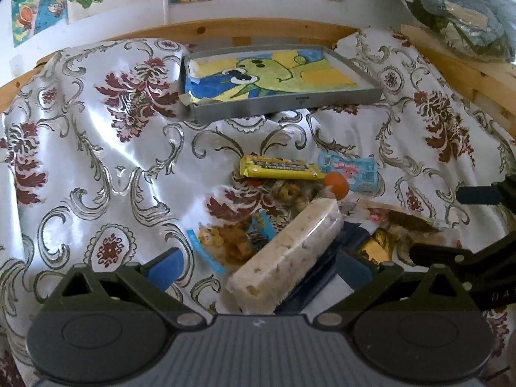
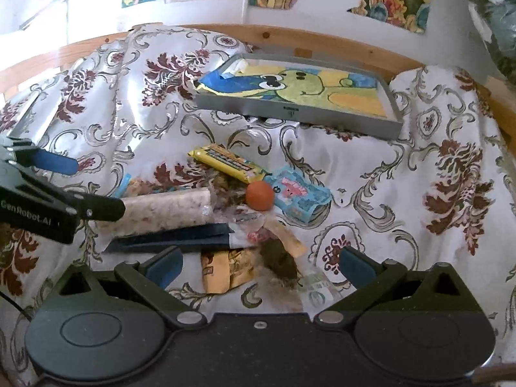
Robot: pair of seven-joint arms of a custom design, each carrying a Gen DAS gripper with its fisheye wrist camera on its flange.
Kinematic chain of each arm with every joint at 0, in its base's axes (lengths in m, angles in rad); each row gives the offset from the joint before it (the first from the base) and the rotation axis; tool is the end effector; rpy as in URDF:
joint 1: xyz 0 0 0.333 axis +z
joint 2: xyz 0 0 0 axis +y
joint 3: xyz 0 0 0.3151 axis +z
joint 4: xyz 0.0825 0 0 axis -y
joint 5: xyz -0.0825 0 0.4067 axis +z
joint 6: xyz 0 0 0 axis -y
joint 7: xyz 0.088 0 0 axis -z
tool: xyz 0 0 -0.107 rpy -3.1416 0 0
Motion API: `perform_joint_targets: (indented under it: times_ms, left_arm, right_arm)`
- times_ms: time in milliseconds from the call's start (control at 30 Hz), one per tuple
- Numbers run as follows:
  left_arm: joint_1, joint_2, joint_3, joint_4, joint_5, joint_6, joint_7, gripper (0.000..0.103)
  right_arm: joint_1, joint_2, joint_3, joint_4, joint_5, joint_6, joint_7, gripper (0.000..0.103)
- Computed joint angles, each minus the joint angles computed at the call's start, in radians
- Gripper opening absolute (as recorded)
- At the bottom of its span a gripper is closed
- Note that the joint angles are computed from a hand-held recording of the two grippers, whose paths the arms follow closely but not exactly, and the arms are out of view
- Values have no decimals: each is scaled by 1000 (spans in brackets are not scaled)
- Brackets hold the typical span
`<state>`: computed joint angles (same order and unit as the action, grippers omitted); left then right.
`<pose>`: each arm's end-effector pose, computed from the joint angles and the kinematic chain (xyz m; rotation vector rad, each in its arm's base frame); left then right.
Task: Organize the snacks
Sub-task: 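Move the left tool to the puffed rice bar while the right tool approaches the brown snack bag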
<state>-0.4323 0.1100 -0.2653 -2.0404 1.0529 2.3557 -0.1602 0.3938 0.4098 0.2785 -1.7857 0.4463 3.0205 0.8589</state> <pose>0.4796 -0.3828 0.4043 -1.9894 1.4106 -0.6441 0.5917 0.3987 0.4104 -2.1833 0.7702 -0.4336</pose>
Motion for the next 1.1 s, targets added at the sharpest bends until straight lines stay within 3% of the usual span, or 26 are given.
perform_joint_targets:
  times_ms: [133,333,667,1100]
  left_arm:
    - [9,11,10,2,32,31,11,103]
    - [24,26,29,11,111,106,21,103]
    - [54,58,52,9,51,210,116,103]
    - [63,70,67,6,-27,256,199,98]
  right_arm:
    - [35,26,-42,40,-35,-30,52,102]
    - [37,63,-57,81,-69,-38,72,102]
    - [46,143,-86,195,-96,-131,135,102]
    - [57,189,-97,259,-142,-179,159,101]
